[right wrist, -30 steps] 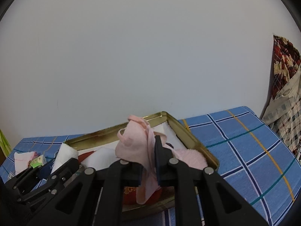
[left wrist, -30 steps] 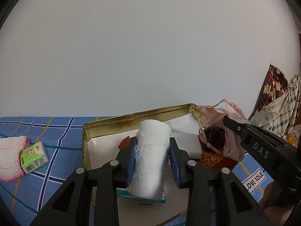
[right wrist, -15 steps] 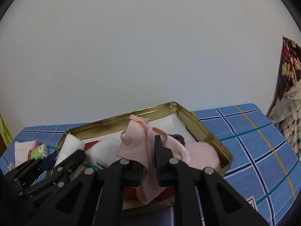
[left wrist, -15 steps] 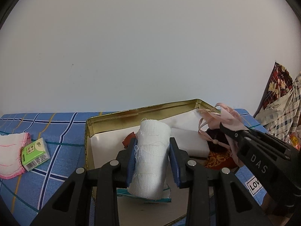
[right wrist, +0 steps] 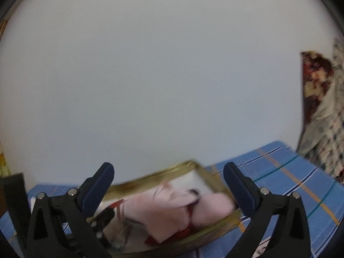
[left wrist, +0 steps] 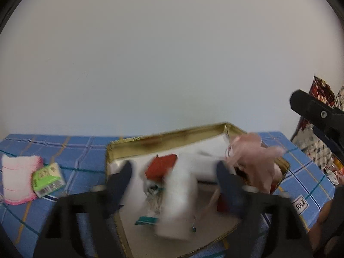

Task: Organize soft objects
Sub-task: 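Open the left gripper to drop the rolled towel while the right gripper drops the pink cloth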

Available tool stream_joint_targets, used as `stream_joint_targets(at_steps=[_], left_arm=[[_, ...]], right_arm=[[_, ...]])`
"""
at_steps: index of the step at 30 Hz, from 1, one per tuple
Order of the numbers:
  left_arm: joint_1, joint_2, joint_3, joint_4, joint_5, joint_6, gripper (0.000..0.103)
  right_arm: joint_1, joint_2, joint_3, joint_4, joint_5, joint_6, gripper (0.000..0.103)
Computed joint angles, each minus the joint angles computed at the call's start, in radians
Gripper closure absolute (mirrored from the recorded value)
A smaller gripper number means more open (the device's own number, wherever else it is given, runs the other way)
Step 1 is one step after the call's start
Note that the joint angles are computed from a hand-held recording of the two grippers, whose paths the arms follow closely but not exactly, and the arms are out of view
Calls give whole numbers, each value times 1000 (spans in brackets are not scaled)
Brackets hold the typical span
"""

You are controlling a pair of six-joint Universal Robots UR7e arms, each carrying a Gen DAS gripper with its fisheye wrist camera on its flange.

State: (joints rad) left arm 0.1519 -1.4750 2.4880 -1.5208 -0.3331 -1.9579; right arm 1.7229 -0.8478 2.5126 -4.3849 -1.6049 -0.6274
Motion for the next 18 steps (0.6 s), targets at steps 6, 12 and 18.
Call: stream_joint_targets(at_steps=[6, 12, 18], left_arm=[[-42, 13, -42, 200, -14, -142, 14], [-48, 31, -71, 381, -43, -294, 14], [-49, 55, -92, 486, -66, -397, 14]], right_arm=[[9, 16, -36, 11, -66, 41, 0], [12, 33, -26, -26, -69, 17, 0], [31, 85, -49, -90, -123, -20, 0]])
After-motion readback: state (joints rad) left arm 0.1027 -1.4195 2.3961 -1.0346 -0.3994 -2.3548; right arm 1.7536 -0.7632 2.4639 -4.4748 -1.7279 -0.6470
